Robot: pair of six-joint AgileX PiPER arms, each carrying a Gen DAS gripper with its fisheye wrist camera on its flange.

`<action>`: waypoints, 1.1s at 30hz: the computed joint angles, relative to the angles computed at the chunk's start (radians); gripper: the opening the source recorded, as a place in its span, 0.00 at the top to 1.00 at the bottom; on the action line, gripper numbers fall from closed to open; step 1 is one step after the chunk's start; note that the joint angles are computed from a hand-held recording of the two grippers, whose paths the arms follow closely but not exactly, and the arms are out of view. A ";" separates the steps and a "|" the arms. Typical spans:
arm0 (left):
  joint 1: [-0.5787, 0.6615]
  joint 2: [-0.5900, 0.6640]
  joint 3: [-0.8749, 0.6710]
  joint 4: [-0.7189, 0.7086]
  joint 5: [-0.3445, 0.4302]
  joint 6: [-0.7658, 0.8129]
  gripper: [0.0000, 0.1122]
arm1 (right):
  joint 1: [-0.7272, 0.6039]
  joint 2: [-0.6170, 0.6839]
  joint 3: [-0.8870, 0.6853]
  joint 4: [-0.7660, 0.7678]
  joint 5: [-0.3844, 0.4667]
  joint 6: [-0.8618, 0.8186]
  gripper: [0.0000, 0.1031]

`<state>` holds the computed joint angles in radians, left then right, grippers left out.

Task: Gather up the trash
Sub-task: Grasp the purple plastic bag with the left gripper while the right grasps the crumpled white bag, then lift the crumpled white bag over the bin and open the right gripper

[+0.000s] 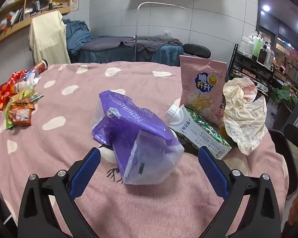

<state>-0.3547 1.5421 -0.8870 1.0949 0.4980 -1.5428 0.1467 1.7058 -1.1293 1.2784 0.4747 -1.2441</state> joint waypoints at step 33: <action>0.034 -0.177 0.158 0.163 -0.125 -0.232 0.60 | 0.026 0.004 -0.008 0.056 -0.005 -0.061 0.91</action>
<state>-0.3205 1.3649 -0.7291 1.2580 0.3733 -1.7743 0.1729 1.7098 -1.1378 1.3347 0.4696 -1.3047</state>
